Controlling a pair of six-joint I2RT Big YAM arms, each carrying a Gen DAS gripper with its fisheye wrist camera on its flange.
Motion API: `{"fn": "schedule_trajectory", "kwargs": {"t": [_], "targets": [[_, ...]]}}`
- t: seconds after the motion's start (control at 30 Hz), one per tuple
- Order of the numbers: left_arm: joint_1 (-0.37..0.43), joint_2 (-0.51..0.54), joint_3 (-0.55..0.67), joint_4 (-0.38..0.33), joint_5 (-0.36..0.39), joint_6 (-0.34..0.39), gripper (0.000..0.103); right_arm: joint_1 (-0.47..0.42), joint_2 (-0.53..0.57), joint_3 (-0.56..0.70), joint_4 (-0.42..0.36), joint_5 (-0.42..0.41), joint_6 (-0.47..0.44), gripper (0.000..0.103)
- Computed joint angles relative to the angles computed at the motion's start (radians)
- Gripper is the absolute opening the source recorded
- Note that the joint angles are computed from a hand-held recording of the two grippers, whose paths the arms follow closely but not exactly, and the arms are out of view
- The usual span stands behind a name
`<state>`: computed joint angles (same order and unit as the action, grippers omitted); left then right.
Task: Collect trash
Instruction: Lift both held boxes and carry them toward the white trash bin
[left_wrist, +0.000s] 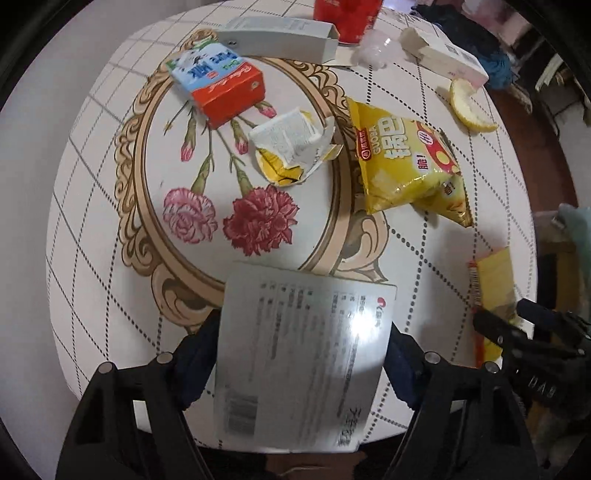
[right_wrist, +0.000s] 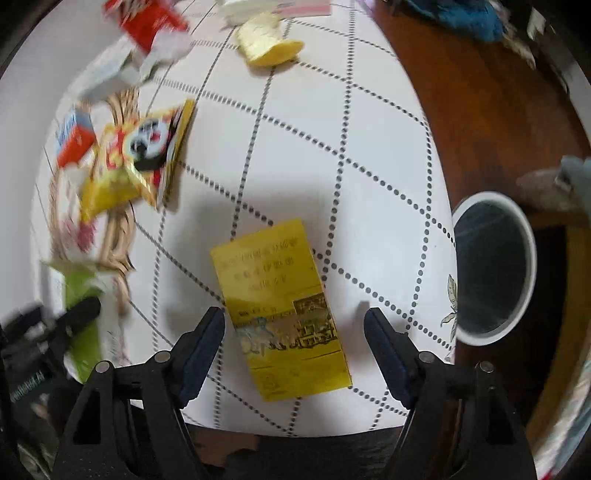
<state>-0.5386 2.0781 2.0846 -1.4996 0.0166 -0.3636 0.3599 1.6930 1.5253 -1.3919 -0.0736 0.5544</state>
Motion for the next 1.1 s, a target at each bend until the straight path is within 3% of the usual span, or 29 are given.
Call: {"fn": "schedule_trajectory", "kwargs": {"t": [0.27,0.43,0.5,0.73,0.8,0.93,1.1], "targets": [[-0.042,0.039,0.03,0.035,-0.06,-0.011,0.074,0.064,-0.018,-0.03,0.014,0.1,0.025,0.079],[-0.042,-0.005,-0.067,0.09,-0.077,-0.006,0.073,0.074,-0.035,-0.041,0.038,0.117,0.025,0.078],[-0.05,-0.011,-0.065,0.088,-0.09,-0.016,0.073,0.073,-0.054,-0.077,0.078,0.136,0.019,0.06],[-0.078,-0.088,-0.079,0.097,-0.131,-0.03,0.073,0.079,-0.106,-0.111,0.116,0.117,0.054,0.06],[-0.087,-0.126,-0.077,0.094,-0.133,-0.028,0.073,0.04,-0.14,-0.12,0.128,0.113,0.032,0.06],[-0.117,-0.156,-0.013,0.094,-0.128,-0.006,0.073,0.008,-0.264,-0.166,0.147,0.126,0.05,0.06],[-0.179,-0.093,0.195,0.063,-0.075,0.036,0.073,-0.108,-0.409,-0.197,0.143,0.142,0.042,0.06]]}}
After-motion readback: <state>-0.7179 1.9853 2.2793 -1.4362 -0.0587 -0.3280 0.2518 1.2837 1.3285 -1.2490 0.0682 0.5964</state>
